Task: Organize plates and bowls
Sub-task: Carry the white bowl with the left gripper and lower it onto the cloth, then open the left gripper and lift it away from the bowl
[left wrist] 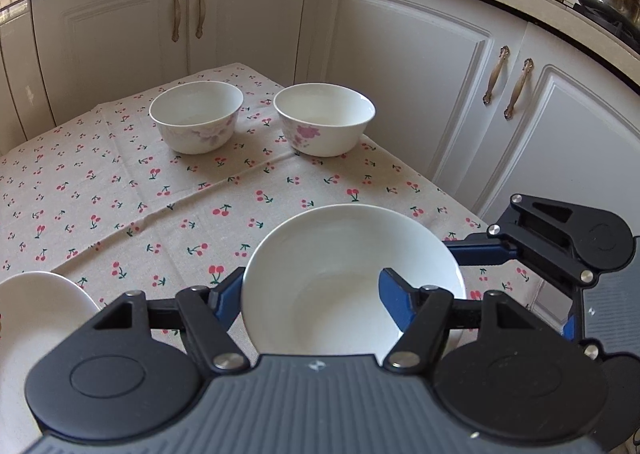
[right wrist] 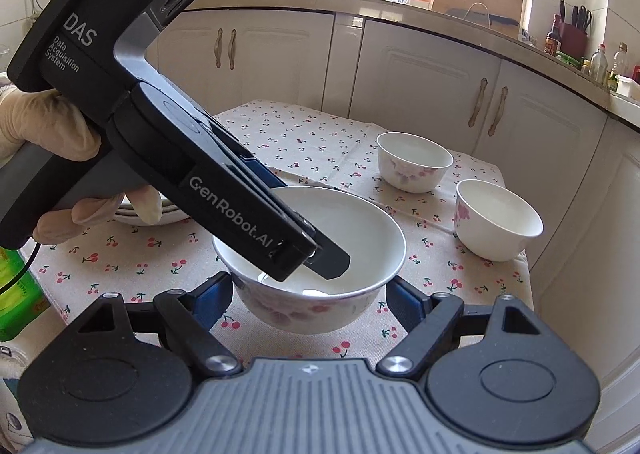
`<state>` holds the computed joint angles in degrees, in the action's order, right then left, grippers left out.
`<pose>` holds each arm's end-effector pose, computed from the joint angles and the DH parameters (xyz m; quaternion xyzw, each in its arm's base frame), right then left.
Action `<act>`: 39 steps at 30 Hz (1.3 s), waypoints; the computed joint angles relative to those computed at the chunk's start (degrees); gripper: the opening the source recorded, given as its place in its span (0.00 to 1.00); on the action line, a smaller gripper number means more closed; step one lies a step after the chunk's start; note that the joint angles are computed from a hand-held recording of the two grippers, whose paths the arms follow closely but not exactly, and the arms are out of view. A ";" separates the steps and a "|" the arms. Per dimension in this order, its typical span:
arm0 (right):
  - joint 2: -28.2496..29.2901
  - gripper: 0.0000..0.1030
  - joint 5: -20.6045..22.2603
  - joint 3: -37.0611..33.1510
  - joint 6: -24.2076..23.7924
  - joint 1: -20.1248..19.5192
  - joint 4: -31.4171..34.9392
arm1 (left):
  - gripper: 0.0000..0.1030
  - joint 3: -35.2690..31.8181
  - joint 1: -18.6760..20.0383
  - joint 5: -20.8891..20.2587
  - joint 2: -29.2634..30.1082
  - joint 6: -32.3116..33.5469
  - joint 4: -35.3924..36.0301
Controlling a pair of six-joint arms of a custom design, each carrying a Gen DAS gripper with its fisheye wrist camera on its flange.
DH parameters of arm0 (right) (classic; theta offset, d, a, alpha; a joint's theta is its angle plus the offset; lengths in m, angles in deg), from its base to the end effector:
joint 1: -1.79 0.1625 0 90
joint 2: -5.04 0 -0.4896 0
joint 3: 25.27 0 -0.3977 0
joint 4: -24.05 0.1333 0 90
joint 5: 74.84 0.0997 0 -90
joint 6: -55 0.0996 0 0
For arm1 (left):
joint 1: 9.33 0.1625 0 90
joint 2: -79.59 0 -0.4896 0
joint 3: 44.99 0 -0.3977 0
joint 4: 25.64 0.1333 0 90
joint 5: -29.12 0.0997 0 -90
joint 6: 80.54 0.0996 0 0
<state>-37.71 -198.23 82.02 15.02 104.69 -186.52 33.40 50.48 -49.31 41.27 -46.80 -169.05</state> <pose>0.2228 -0.6211 0.1720 0.2557 -0.8172 0.3780 0.3519 -0.2738 -0.7755 0.1381 0.5132 0.8445 -0.1124 0.1036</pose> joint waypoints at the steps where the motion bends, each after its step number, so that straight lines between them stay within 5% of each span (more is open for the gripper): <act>1: -0.16 0.84 0.02 0.50 0.36 -0.03 -0.09 | 0.67 0.35 0.02 -0.05 -0.11 -0.26 -0.10; 25: -0.70 0.85 -0.92 1.55 3.12 -0.80 3.00 | 0.68 0.47 0.49 -0.99 0.43 -0.95 1.22; 31: -0.89 0.92 -0.36 1.94 3.69 -1.09 2.85 | 0.86 0.96 0.43 -1.36 0.11 -0.43 1.15; 39: -1.80 1.00 1.81 2.94 3.24 -1.13 0.37 | 0.99 1.37 0.44 -1.98 -0.85 1.00 0.97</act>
